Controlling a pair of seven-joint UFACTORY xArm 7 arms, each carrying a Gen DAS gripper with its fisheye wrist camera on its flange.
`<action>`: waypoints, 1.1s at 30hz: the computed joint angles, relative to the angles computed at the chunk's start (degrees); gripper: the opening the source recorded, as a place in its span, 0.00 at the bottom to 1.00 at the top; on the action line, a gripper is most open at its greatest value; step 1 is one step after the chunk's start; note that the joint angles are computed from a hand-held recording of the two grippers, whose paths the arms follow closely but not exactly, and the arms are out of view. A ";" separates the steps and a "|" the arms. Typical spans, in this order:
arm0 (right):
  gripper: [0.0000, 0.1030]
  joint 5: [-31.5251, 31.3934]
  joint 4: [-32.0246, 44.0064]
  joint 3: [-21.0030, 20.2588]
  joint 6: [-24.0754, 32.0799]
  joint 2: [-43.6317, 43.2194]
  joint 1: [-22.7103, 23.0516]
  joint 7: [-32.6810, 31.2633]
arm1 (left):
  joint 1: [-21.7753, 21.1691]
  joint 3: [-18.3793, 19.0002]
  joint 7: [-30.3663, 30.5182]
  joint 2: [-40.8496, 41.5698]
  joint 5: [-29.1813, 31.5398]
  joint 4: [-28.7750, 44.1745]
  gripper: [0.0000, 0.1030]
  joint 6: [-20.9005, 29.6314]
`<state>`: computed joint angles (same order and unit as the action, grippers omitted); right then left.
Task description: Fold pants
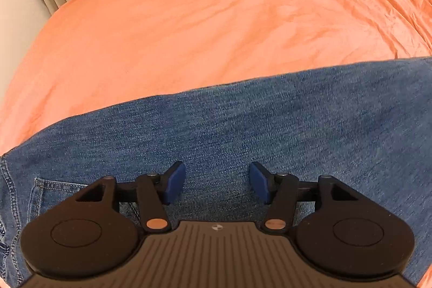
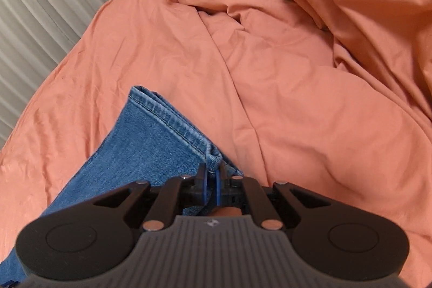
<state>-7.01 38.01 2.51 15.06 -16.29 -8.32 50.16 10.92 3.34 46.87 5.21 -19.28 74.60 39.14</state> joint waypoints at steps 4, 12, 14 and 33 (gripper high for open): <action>0.25 -1.91 2.31 0.53 3.40 -0.14 -0.33 -1.07 | 0.43 -0.46 3.11 0.29 -4.24 2.66 0.63 3.86; 0.31 -11.47 11.85 2.23 8.70 2.67 1.74 -7.62 | -2.09 -2.27 3.92 2.64 -3.94 6.15 0.63 4.85; 0.31 -8.02 14.57 0.87 7.53 6.07 3.77 -10.09 | -2.96 -2.88 2.77 3.65 -3.33 6.98 0.61 4.54; 0.00 -5.52 35.55 -6.56 11.31 32.16 10.00 -6.24 | -4.28 -5.37 0.25 10.05 -0.60 10.37 0.63 0.30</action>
